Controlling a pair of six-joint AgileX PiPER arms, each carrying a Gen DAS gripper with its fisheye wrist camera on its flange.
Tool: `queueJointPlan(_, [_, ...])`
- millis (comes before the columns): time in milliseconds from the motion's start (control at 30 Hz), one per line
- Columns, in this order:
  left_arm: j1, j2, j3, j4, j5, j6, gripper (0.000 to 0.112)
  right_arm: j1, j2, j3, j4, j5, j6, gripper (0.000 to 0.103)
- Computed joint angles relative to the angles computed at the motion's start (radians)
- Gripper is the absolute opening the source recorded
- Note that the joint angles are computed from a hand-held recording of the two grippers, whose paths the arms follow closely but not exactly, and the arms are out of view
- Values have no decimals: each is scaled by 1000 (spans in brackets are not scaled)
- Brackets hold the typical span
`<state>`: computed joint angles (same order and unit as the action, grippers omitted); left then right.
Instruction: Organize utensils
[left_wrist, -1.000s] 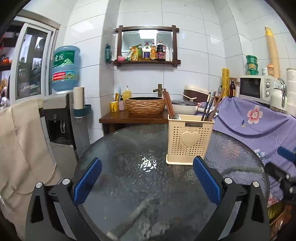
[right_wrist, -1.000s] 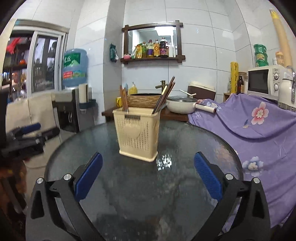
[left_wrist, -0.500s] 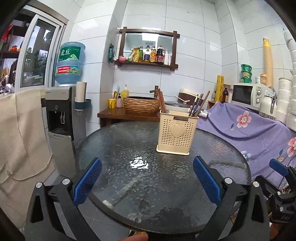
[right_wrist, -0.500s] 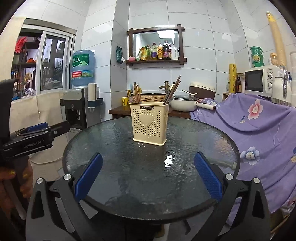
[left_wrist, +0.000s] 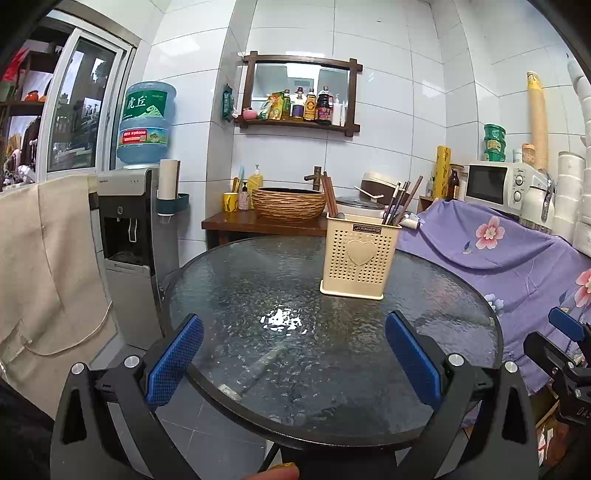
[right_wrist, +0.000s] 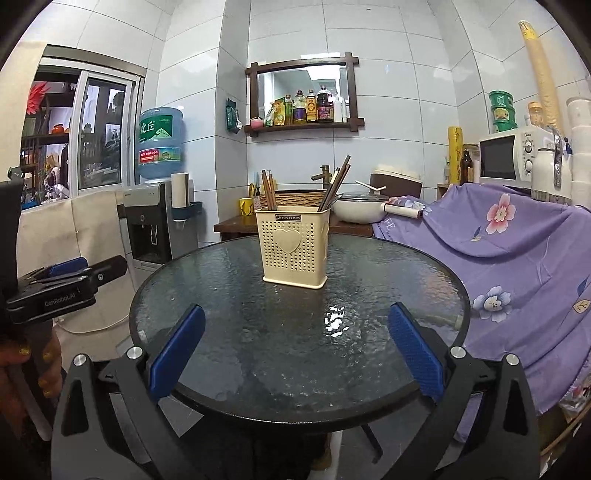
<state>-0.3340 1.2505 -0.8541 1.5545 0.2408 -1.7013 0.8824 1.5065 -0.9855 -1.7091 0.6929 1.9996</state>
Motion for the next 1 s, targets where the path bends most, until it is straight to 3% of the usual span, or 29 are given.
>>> queueJointPlan(500, [-22, 20, -12, -40, -7, 51, 97, -24, -8, 4, 11, -25, -3, 97])
queueJointPlan(600, [0, 26, -22, -143, -44, 148, 97, -24, -8, 5, 10, -25, -1, 97])
queueJointPlan(1000, [8, 24, -21, -158, -46, 154, 97, -28, -8, 8, -14, -32, 21, 97])
